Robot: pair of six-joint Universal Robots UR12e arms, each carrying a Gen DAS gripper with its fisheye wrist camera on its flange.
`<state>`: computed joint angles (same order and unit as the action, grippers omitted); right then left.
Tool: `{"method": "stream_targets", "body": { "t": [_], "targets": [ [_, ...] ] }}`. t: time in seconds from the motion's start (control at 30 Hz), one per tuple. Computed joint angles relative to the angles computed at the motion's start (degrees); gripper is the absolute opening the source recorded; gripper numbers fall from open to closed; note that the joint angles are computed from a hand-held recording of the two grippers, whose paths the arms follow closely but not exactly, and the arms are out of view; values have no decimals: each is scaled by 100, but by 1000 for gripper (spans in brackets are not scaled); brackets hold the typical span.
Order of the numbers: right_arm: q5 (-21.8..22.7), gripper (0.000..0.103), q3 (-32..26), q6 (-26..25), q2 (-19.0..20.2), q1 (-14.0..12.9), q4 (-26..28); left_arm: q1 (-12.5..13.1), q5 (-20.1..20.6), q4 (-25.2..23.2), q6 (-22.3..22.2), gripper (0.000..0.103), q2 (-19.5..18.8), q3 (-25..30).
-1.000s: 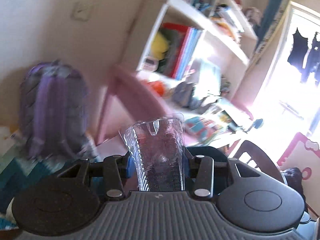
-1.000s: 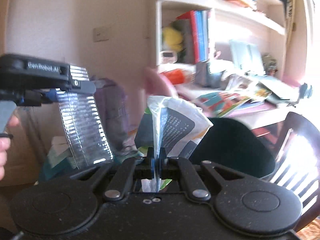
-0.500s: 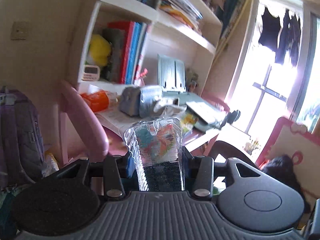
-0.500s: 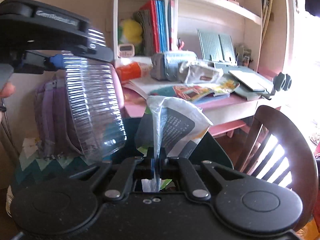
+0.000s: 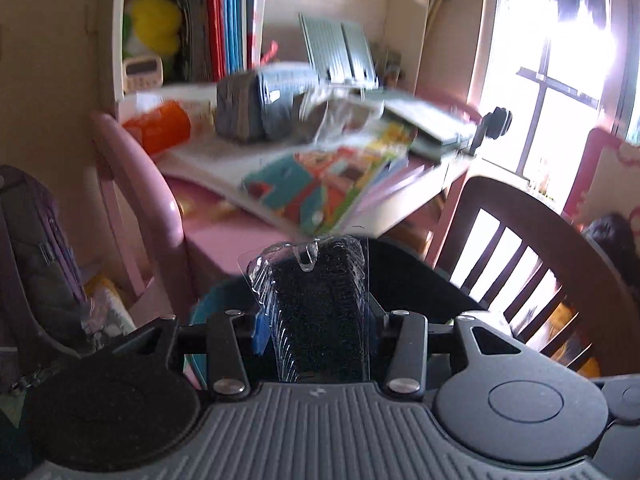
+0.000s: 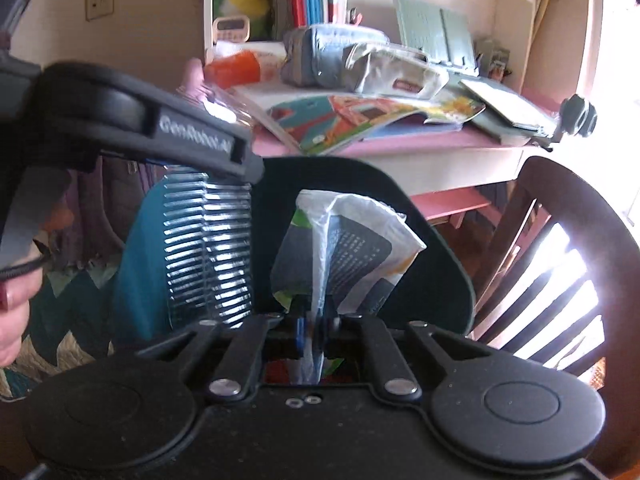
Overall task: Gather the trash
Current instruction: 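Open both grippers to drop tray and wrapper into the wastebasket, then move both tools back down under the quilt to the trash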
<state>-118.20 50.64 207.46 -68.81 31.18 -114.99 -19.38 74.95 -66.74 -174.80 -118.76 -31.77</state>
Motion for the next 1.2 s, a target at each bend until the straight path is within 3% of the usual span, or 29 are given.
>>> {"method": "stream_targets", "body": {
  "t": [0.2, 0.3, 0.47, 0.63, 0.77, 0.9, 1.2],
  "targets": [
    [221, 19, 30, 74, -11, -71, 95, -29, -67, -697, 432, 47, -160, 290],
    [174, 31, 32, 108, -7, -70, 150, -49, 49, -775, 393, 51, -185, 334],
    [39, 46, 110, 229, -38, -54, 42, -6, -76, -731, 124, 79, -110, 204],
    [-49, 62, 203, 215, -122, -5, -138, 30, -177, -729, 118, 79, 2, 89],
    [-166, 70, 211, 219, -167, 70, -210, 94, -303, -664, 39, 81, 169, -124],
    [-279, 76, 173, 200, -188, 165, -238, 131, -216, -335, 21, 81, 430, -497],
    [-387, 83, -48, 102, -164, 418, -159, 389, -562, -18, 61, 81, 1019, -1190]
  ]
}}
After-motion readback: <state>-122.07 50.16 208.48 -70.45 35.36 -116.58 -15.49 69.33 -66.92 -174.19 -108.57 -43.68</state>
